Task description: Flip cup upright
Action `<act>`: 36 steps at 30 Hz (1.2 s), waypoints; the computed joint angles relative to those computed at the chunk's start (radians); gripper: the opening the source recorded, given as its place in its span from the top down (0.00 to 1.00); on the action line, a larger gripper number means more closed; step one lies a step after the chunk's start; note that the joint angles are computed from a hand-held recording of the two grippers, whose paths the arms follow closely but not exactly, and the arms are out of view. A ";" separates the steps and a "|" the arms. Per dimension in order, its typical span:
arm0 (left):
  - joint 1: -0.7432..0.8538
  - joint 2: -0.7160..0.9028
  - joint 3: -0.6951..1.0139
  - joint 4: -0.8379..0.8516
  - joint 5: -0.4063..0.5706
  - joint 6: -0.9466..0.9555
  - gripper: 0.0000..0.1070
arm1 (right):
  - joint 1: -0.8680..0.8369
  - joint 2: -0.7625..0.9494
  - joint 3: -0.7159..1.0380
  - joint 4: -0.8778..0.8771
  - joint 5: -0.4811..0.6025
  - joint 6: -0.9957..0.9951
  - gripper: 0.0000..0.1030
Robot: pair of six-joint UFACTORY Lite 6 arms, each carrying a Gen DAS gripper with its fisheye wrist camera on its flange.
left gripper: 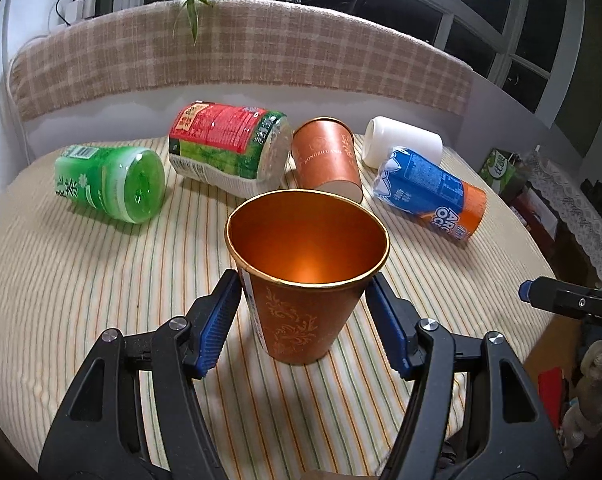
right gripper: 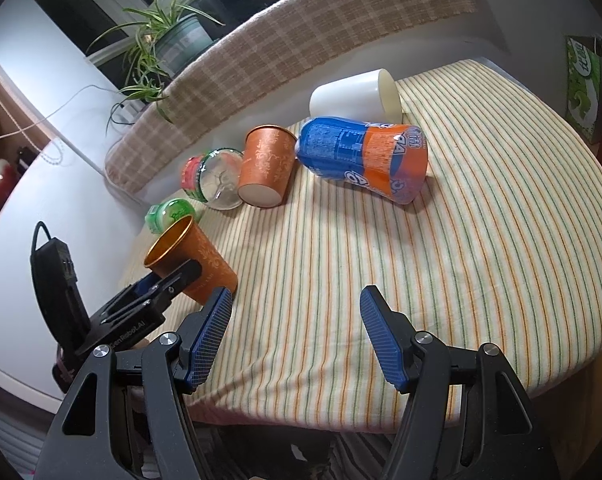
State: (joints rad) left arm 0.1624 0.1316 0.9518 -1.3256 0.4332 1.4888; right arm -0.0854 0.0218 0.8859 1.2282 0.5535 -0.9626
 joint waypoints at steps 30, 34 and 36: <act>0.174 -0.309 -0.262 0.012 0.030 0.070 0.27 | 0.165 -0.091 -0.020 -0.036 -0.203 -0.014 0.36; 0.213 -0.421 -0.299 -0.029 0.035 0.104 0.26 | 0.231 -0.135 -0.038 -0.093 -0.309 0.021 0.36; 0.237 -0.463 -0.302 -0.030 0.058 0.090 0.22 | 0.248 -0.148 -0.043 -0.113 -0.334 0.036 0.36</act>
State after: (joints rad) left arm 0.3997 -0.3310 0.6499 -1.3554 0.4914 1.5789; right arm 0.1622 -0.1262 0.8432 1.1156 0.2192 -0.9266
